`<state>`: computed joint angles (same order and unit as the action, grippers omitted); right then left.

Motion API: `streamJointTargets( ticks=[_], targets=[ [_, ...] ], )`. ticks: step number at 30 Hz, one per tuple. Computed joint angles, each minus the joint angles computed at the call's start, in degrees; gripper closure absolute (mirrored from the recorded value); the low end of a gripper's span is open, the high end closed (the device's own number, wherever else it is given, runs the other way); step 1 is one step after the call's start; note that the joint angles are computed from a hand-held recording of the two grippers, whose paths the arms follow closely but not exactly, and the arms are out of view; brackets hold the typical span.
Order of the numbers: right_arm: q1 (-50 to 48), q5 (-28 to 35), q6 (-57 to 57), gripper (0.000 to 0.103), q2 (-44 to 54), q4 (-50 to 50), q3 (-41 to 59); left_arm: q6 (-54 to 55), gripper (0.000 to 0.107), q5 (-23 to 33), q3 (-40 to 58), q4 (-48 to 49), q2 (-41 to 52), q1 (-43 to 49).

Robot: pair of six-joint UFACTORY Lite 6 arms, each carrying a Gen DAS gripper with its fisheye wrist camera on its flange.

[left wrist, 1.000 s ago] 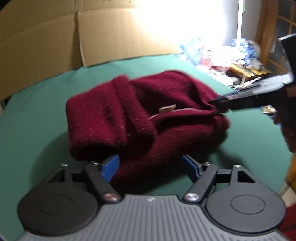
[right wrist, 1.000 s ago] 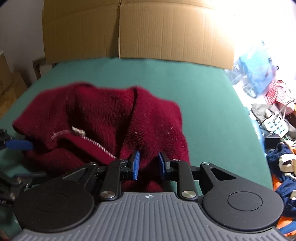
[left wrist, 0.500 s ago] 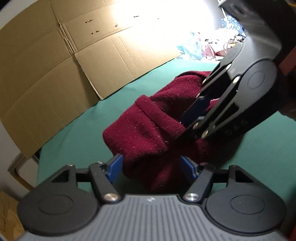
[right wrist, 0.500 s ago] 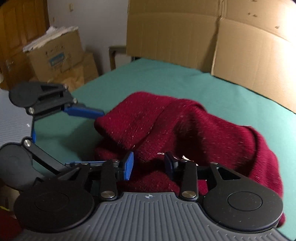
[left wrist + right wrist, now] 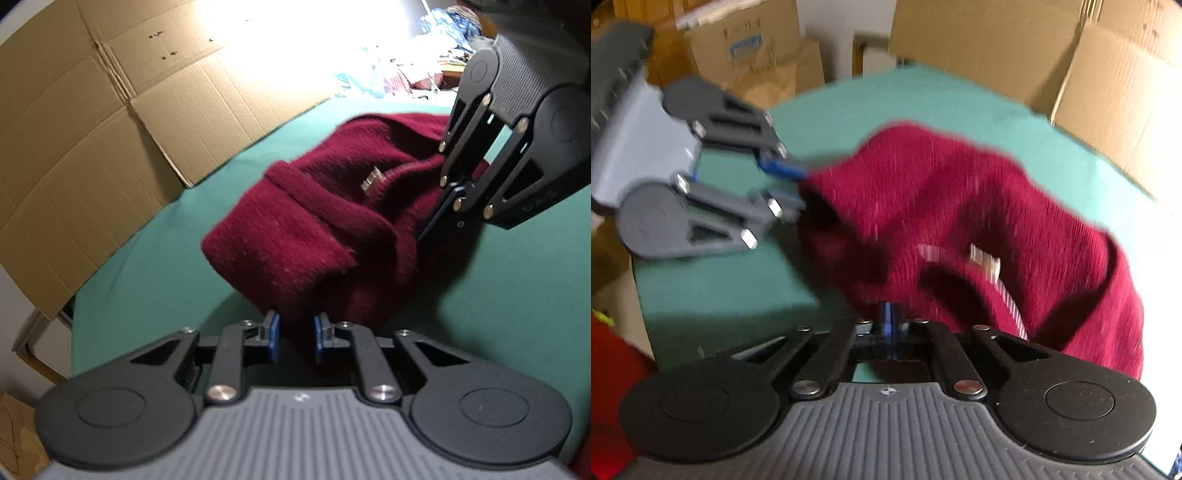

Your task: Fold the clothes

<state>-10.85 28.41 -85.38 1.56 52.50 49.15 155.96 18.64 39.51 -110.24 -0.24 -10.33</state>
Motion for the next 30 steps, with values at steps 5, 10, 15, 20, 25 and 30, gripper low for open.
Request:
streamJointTargets(
  ticks=[5,10,15,20,25,30],
  targets=[
    [-2.6,1.8,-4.8,0.102,-2.9,7.9,-3.5,-3.6,0.095,0.0,1.5,3.0,0.6,0.1],
    [-5.2,3.7,-13.6,0.035,-7.2,24.0,-3.0,-6.1,0.094,0.1,2.3,6.4,0.7,1.0],
    [-1.6,3.4,-9.1,0.068,8.1,26.7,6.7,-7.9,0.093,-0.2,3.0,8.0,1.1,0.7],
    [-3.6,8.7,-5.5,0.094,3.9,21.3,3.6,-15.5,0.093,0.9,2.4,16.8,-1.3,1.9],
    [-3.3,9.2,-0.9,0.097,-2.3,10.3,0.5,-25.5,0.092,3.8,2.4,27.8,-4.3,4.5],
    [-2.1,3.6,-2.0,0.097,0.5,13.6,-0.9,-37.7,0.08,11.7,6.7,42.5,-7.1,9.2]
  ],
)
